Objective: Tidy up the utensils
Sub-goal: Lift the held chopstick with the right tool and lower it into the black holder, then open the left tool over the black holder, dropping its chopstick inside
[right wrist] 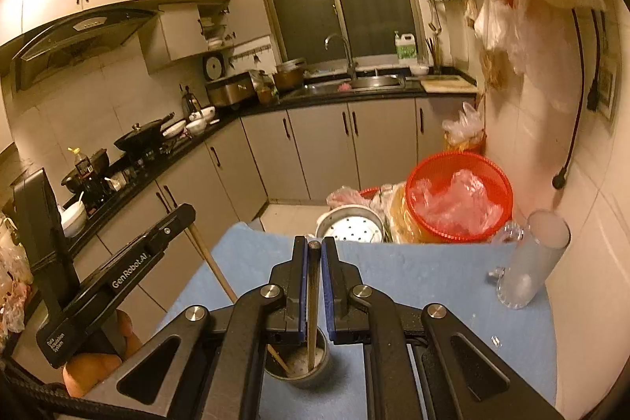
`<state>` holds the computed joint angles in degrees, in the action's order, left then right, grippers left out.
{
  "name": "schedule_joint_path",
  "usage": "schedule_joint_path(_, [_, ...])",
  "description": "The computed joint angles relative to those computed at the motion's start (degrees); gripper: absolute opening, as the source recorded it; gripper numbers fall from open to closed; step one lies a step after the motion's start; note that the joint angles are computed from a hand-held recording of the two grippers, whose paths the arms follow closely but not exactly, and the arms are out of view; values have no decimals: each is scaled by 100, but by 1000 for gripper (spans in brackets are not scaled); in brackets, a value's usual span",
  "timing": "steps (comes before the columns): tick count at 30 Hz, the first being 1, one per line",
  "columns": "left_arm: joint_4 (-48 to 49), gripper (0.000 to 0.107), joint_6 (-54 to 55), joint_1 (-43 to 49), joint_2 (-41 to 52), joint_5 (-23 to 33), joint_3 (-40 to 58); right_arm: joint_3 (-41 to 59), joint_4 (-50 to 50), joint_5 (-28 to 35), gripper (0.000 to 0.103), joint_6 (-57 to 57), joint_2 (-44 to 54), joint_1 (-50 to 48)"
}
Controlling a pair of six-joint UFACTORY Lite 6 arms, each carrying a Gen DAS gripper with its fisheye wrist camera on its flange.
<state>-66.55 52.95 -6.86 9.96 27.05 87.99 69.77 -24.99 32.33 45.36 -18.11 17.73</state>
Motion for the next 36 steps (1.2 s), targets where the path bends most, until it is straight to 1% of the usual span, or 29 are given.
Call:
schedule_joint_path(5, [154,7,-10,73,-152,80,-319,-459,314,-239,7,-167,-197,-158])
schedule_joint_path(9, [610,7,-200,1,-360,22,-542,-711,509,-351,7,-247,-366,-188])
schedule_joint_path(11, [895,7,-375,-14,-455,15,-613,-760,543,-340,8,-218,-410,-192])
schedule_joint_path(13, [949,7,-373,19,-532,66,-694,-828,547,-327,8,-156,-495,-168])
schedule_joint_path(15, [1178,8,-537,27,-598,88,-728,-825,406,-241,9,19,-548,-78])
schedule_joint_path(17, [1251,16,-589,72,-700,144,-799,-837,253,-136,9,177,-631,15])
schedule_joint_path(19, [1313,41,-672,132,-857,169,-901,-812,118,-26,12,360,-702,132])
schedule_joint_path(20, [1271,44,-635,177,-948,172,-971,-841,19,52,14,492,-804,215])
schedule_joint_path(22, [1237,47,-538,291,-1212,188,-1167,-911,-130,189,18,668,-992,342])
schedule_joint_path(23, [1282,50,-519,360,-1327,232,-1250,-970,-299,302,24,871,-1118,484])
schedule_joint_path(24, [1367,59,-555,410,-1422,284,-1295,-1030,-439,394,33,1057,-1224,614])
schedule_joint_path(25, [1423,66,-576,448,-1503,314,-1336,-1170,-578,491,39,1273,-1425,762])
schedule_joint_path(26, [1390,68,-458,572,-1715,365,-1519,-1291,-703,563,51,1466,-1576,887])
schedule_joint_path(27, [1352,74,-357,662,-1844,413,-1637,-1446,-856,683,62,1702,-1775,1055])
schedule_joint_path(28, [1338,80,-252,782,-2014,483,-1791,-1580,-984,786,65,1897,-1939,1198])
schedule_joint_path(30, [1388,85,-48,1078,-2394,674,-2164,-1938,-1323,1092,70,2431,-2363,1643])
schedule_joint_path(31, [1384,87,43,1200,-2528,766,-2300,-2125,-1456,1253,73,2684,-2583,1877])
schedule_joint_path(33, [1366,88,319,1548,-2906,990,-2723,-2501,-1773,1624,83,3312,-3009,2464])
schedule_joint_path(36, [1260,89,804,2018,-3342,1301,-3279,-3025,-2465,2648,87,4556,-3539,3850])
